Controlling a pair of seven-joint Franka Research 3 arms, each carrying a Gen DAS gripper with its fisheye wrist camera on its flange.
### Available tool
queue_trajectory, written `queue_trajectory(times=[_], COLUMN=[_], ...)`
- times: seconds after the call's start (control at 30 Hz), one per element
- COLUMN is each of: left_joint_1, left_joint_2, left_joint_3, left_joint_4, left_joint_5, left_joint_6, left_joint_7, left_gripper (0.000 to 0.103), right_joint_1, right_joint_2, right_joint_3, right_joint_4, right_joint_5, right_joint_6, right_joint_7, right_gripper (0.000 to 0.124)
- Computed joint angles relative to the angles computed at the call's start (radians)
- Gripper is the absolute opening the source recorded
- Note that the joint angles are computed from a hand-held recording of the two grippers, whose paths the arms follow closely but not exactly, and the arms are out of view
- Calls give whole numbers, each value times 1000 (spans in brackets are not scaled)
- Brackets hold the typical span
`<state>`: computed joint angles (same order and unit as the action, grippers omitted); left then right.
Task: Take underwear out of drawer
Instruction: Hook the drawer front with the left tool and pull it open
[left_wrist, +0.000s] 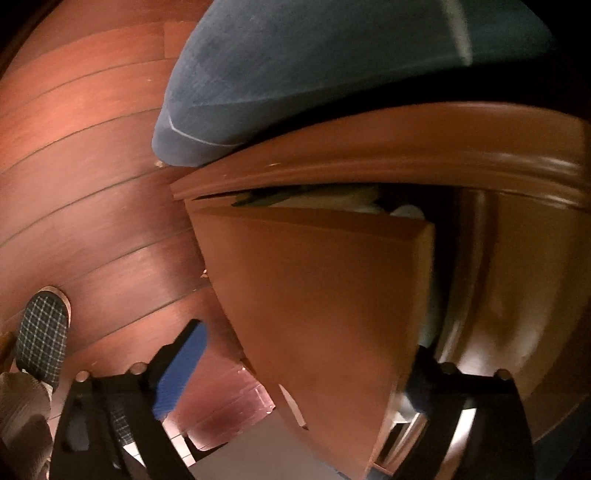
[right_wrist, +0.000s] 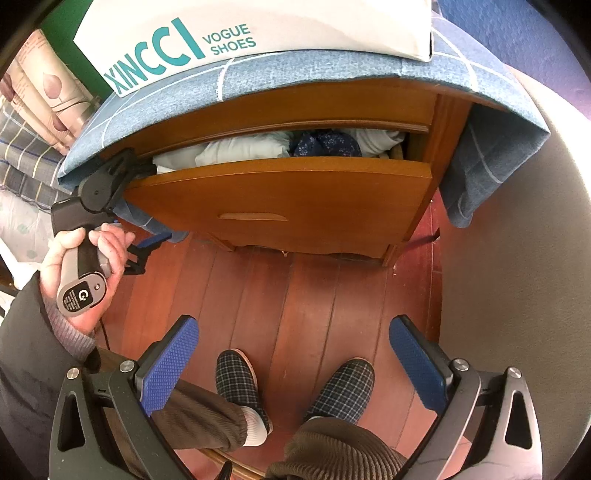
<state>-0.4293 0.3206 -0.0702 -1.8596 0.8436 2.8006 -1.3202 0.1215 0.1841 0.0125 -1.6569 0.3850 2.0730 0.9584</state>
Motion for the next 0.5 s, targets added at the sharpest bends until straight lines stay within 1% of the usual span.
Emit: queue_trajectory(times=[0.03,0.07,0.1,0.23,0.27,0.4,0.5], left_joint_1=[2,17,20,37,38,48,49], left_joint_2=[4,3,-1,-18,-43,-65,-79], left_joint_3=[-11,-31,-42,-76,-91,-137,-156], left_joint_4=[9,14,14,6,-2,9,2], left_joint_5=[-14,-51,-74,-171,-204,-320,-391], left_joint_6=[-13,-39,-61,-104,-135,-246,-277], left_joint_7=[29,101,145,293,335,529,624], left_gripper=[100,100,100,100,100,101,101], right_joint_1=[0,1,2,1,0,-3,-2], right_joint_2=[1,3,4,7,6,4,-1], right_joint_3=[0,0,0,0,0,0,0], right_joint_4=[1,4,5,11,9,8,0], right_joint_5=[-1,-3,-4,0,2,10,12], right_joint_6=[-1,-2,-2,-2,0,2,14], right_joint_7=[1,3,5,7,6,5,2], right_gripper=[102,102,102,102,102,102,102])
